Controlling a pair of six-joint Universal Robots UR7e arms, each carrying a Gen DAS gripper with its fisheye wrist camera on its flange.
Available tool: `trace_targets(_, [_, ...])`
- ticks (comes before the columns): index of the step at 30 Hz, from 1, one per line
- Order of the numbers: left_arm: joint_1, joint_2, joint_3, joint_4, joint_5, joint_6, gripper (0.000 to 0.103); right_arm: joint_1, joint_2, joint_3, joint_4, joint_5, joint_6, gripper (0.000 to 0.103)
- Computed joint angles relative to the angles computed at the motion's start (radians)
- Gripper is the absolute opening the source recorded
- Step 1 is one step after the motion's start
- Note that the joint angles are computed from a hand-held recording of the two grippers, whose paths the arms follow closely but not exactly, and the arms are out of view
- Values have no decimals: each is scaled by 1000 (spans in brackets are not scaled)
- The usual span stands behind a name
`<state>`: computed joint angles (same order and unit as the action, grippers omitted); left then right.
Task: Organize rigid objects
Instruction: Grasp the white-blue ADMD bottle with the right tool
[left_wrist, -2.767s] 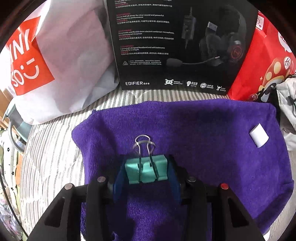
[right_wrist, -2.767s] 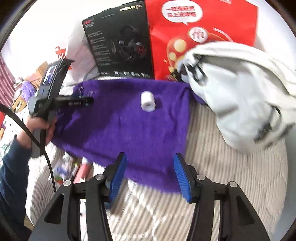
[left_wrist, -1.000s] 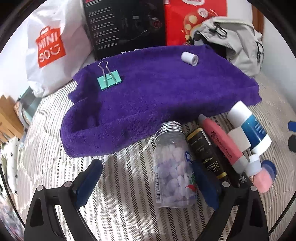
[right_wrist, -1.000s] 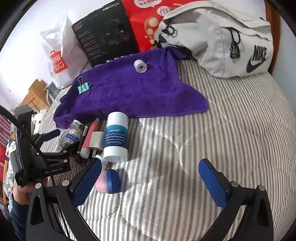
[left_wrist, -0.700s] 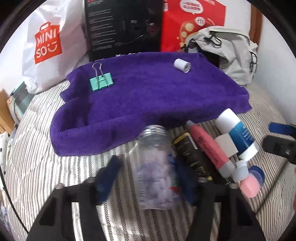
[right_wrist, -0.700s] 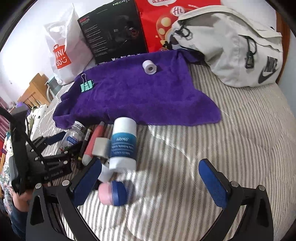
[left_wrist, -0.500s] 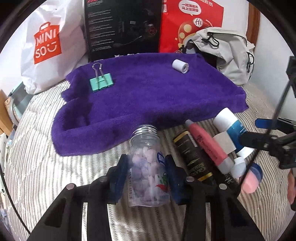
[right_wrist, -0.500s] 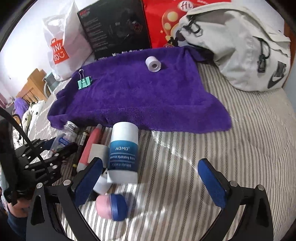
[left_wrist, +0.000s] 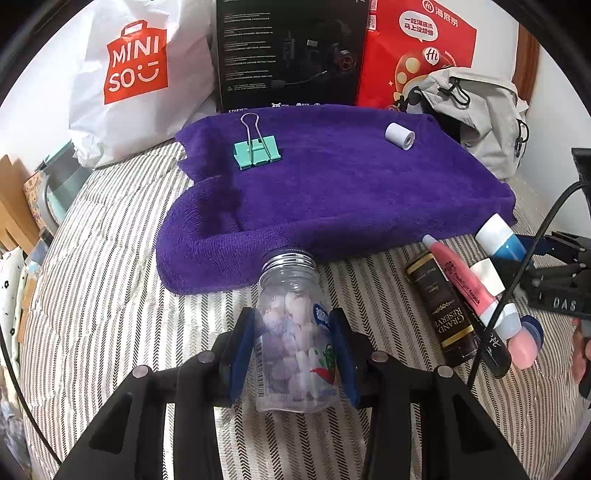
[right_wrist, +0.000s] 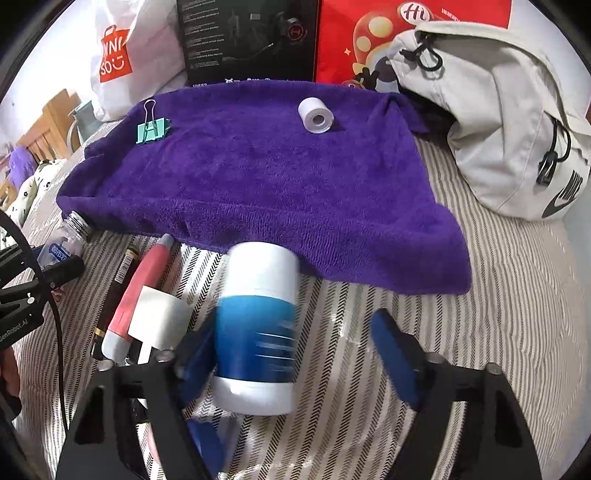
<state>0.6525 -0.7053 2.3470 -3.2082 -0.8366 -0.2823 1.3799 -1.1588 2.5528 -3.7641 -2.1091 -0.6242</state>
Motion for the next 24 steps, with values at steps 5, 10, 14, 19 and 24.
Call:
trace_targets(5, [0,1,-1,-2,1,3,39,-10,-44,11,39,11,-11,42])
trace_targets(10, [0,-4,4,-5,-1,-4,39,-42,-112,27,120,68,20,36])
trace_targets(14, [0,-27,21,-11,-1,-20,39,-42,-139,44,139,67,25,36])
trace_targets(19, [6,-70,47,-29,-18,-34,39,-41,-182,64,168,86,37,36])
trace_targets(24, [-6,-110,53,-10,-4,-44,39,-30,-228,80,203,108,45,36])
